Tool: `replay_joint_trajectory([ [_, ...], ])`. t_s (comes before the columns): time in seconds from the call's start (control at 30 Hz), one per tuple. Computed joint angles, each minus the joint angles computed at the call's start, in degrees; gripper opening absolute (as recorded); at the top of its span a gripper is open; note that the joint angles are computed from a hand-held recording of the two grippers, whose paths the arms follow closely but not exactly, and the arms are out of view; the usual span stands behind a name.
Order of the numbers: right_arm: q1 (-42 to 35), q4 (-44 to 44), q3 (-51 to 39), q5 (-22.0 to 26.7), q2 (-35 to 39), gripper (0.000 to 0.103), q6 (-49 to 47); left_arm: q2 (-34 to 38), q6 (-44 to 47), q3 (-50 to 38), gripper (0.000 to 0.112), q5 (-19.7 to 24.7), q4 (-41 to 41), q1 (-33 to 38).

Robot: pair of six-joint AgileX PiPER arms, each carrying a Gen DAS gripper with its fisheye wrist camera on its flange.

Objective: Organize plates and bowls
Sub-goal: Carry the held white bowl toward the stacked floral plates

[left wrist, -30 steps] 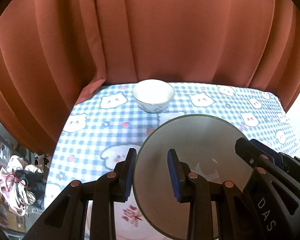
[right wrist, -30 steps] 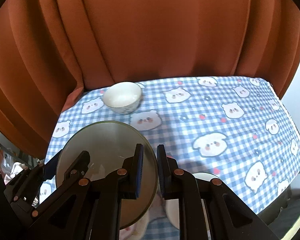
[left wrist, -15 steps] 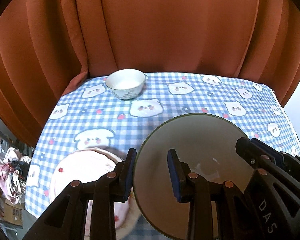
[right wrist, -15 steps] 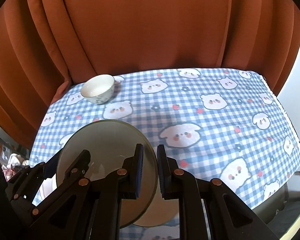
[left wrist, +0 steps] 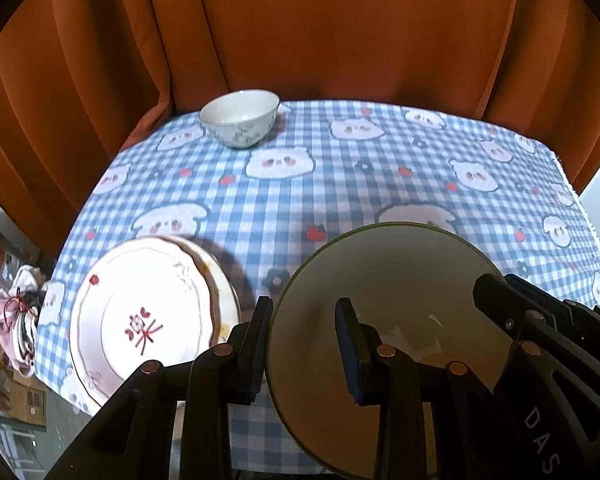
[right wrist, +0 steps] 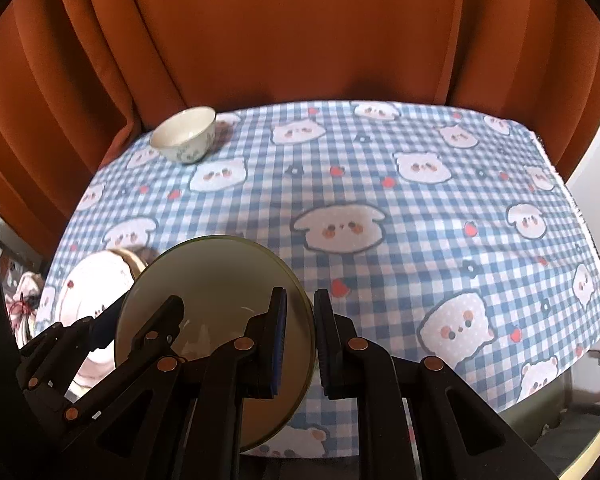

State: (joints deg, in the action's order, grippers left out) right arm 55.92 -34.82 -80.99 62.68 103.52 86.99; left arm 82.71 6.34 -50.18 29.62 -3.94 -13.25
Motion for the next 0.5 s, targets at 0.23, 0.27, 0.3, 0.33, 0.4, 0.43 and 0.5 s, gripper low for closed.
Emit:
replay_joint_trajectory([
  [0.23,-2.13,2.5,3.16,-4.62,-0.01,0.017,-3.24,2.09,-6.65,0.51,0.031,-0.64,4.7,-1.52],
  [0.27,-2.29,2.63,3.28,-4.94,0.06,0.017,-3.55,2.42,-7.57,0.39,0.031,-0.69,5.36,-1.66],
  [0.3,-2.59,2.8,3.36,-5.4,0.18,0.017,-4.16,2.64,-8.49,0.27,0.031,-0.67,6.04,-1.84],
  [0.33,-2.88,3.03,3.41,-5.81,0.28,0.017,-4.69,2.9,-9.37,0.15,0.031,-0.69,6.7,-1.99],
  [0.4,-3.49,3.49,3.4,-6.58,0.57,0.017,-5.7,3.72,-10.93,-0.11,0.031,-0.73,7.85,-2.17],
  [0.43,-3.9,3.88,3.47,-7.12,0.74,0.017,-6.29,4.12,-11.51,-0.25,0.031,-0.7,8.19,-2.25],
  [0.5,-4.71,4.82,3.29,-8.12,1.4,0.017,-7.7,5.16,-12.64,-0.6,0.031,-0.61,8.88,-2.25],
])
